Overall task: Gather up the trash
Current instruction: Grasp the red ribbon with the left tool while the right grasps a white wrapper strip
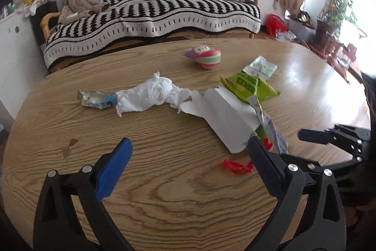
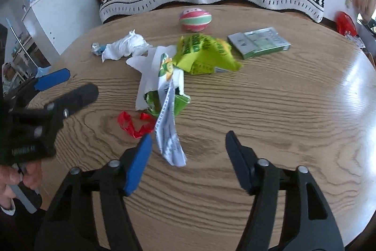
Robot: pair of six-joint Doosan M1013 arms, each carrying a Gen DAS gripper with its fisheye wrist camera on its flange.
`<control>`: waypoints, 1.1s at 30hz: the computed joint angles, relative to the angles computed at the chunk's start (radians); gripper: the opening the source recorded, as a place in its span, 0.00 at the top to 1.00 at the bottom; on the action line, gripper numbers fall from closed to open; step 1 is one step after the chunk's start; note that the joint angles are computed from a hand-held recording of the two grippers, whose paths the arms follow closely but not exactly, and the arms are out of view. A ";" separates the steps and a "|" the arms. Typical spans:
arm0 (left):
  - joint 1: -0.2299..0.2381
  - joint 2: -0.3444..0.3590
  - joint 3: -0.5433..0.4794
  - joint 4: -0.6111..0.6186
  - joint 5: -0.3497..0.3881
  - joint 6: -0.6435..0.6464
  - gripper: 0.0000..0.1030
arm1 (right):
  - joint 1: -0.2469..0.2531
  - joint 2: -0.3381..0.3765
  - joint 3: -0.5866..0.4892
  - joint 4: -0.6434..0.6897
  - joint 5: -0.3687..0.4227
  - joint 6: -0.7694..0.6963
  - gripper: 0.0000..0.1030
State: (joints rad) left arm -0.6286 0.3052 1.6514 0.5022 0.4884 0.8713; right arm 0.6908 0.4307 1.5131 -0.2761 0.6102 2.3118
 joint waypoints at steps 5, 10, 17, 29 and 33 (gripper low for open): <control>-0.004 0.006 0.000 -0.012 0.006 0.037 0.07 | -0.005 0.016 -0.017 0.056 0.006 -0.074 0.76; -0.013 0.011 0.003 -0.050 -0.012 0.117 0.07 | -0.004 -0.010 0.003 0.014 -0.022 -0.051 0.82; -0.050 0.046 -0.020 -0.103 0.007 0.259 0.07 | -0.019 -0.054 0.047 -0.023 -0.041 0.011 0.82; -0.049 0.070 -0.044 -0.278 0.037 0.399 0.59 | -0.030 -0.092 0.085 -0.053 -0.049 0.067 0.82; -0.058 0.073 -0.061 -0.314 0.082 0.433 0.62 | -0.030 -0.104 0.095 -0.069 -0.052 0.087 0.82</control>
State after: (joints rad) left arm -0.6868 0.3777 1.5903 0.1880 0.5709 1.3043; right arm 0.6612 0.3266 1.6083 -0.3449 0.5584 2.3992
